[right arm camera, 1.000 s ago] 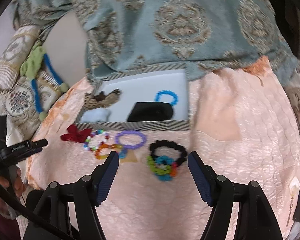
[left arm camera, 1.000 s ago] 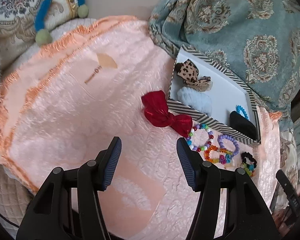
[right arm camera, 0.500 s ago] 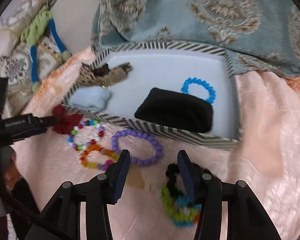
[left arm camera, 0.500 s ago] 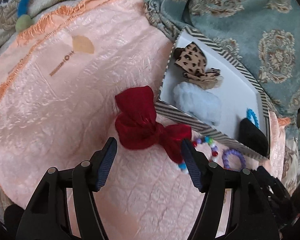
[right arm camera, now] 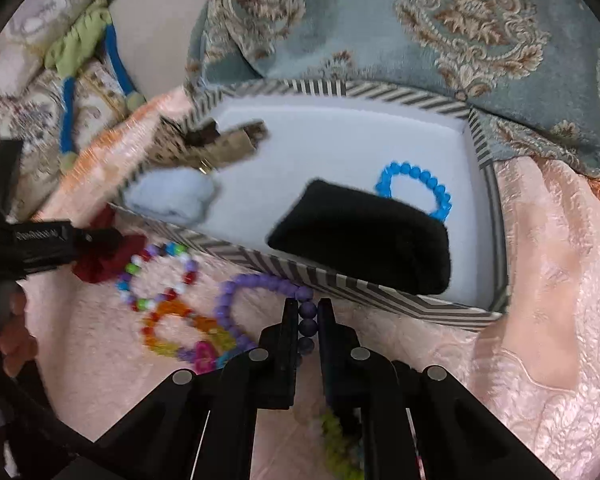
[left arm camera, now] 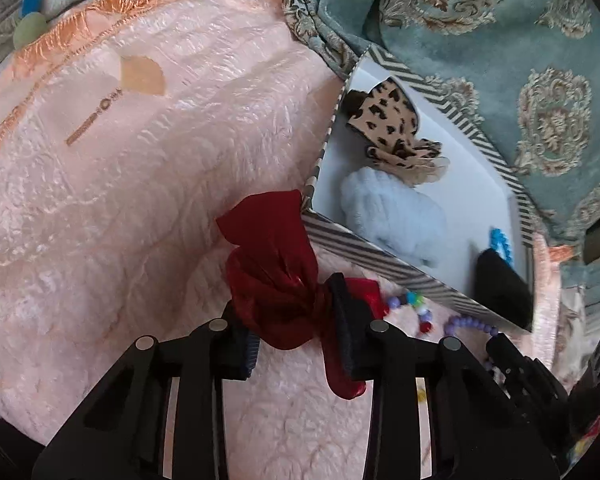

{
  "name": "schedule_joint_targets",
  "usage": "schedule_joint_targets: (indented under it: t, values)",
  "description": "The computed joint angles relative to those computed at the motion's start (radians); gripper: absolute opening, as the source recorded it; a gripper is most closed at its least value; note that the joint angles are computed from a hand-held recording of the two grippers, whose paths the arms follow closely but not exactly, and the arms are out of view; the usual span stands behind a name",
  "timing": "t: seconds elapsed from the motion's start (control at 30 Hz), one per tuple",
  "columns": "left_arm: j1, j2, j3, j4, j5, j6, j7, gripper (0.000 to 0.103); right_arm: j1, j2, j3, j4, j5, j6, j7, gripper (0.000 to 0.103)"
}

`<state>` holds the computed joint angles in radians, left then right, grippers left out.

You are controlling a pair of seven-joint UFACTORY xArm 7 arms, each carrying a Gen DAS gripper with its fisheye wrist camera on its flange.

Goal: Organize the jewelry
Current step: 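Grasp the red velvet bow with the left tool while the right tool grasps the purple bracelet, then lift the red bow with the left tool while the right tool carries the purple bracelet toward the tray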

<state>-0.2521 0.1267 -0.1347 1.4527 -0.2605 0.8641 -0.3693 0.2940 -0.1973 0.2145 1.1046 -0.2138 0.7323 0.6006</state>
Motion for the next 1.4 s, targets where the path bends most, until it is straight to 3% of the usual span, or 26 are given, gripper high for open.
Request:
schedule_joint_targets:
  t: [0.1,0.57,1.4]
  values:
    - [0.004,-0.055,0.001,-0.029,-0.005,0.002,0.029,0.024,0.003,-0.045,0.004,-0.014,0.02,-0.03,0.018,0.009]
    - [-0.022,-0.22,-0.003,-0.091,0.031,-0.007,0.081,0.024,-0.012,-0.153,0.055,0.024,-0.005,0.015,0.049,0.009]
    - [-0.079,-0.153,-0.042,0.03,0.222,-0.005,0.055,0.024,-0.03,-0.118,0.06,0.117,-0.041,0.028,0.031,0.009]
